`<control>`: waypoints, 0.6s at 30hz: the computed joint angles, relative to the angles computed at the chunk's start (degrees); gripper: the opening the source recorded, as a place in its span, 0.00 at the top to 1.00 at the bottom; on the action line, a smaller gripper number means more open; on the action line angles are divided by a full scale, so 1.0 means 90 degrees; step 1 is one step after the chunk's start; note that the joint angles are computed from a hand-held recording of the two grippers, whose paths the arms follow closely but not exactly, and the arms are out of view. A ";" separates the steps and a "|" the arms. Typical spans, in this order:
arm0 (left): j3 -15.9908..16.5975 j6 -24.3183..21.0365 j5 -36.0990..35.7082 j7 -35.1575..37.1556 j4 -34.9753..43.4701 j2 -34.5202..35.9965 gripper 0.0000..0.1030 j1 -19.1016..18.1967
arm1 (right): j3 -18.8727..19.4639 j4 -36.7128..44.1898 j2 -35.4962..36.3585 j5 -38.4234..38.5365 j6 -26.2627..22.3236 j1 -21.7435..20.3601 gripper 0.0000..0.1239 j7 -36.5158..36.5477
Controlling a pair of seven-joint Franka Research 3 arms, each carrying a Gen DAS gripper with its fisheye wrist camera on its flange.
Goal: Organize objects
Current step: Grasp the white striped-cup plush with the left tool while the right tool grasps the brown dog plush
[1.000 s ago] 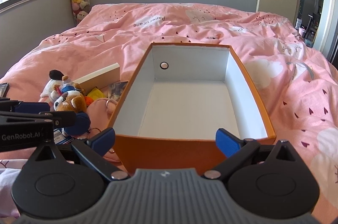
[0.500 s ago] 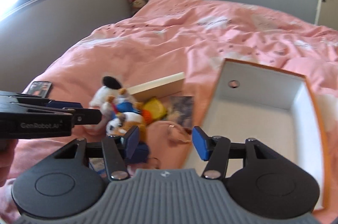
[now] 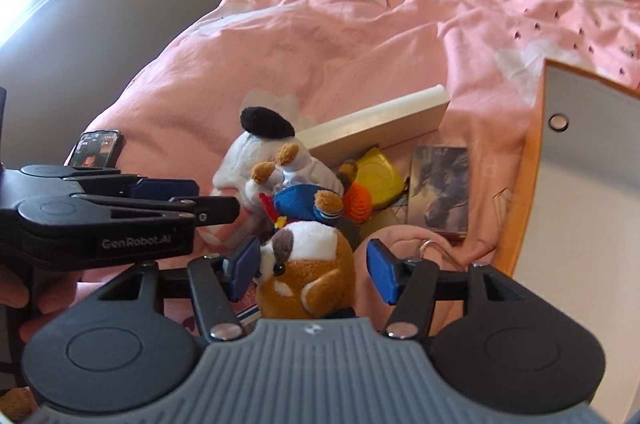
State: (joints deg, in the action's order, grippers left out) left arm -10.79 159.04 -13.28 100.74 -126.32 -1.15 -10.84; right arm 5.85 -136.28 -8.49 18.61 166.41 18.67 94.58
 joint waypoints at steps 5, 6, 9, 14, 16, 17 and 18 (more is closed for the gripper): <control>-0.0015 -0.0410 0.0130 0.0439 0.0409 0.0287 0.37 0.0071 | -0.0300 0.0318 0.0095 0.1355 -0.0701 0.0222 0.60 -0.0964; -0.0032 -0.0557 0.0058 0.0613 0.0531 0.0345 0.36 0.0103 | -0.0251 0.0305 0.0022 0.1218 -0.0699 0.0155 0.61 -0.0912; -0.0081 -0.0859 -0.0043 0.0944 0.0833 0.0514 0.30 0.0192 | -0.0109 0.0099 -0.0292 0.0762 -0.0351 -0.0032 0.61 -0.0614; -0.0200 -0.1145 -0.0260 0.1034 0.1238 0.0914 0.24 0.0310 | 0.0222 -0.0252 -0.0644 -0.0187 0.0246 -0.0590 0.62 0.0476; -0.0206 -0.1030 0.0022 0.0735 0.1242 0.0985 0.24 0.0276 | 0.0290 -0.0350 -0.0712 -0.0439 0.0422 -0.0749 0.62 0.0874; -0.0208 -0.0942 0.0194 0.0571 0.1219 0.1011 0.24 0.0249 | 0.0241 -0.0406 -0.0747 -0.0419 0.0516 -0.0742 0.62 0.0976; -0.0210 -0.0844 0.0353 0.0411 0.1182 0.1032 0.24 0.0227 | 0.0175 -0.0459 -0.0784 -0.0359 0.0602 -0.0701 0.62 0.1025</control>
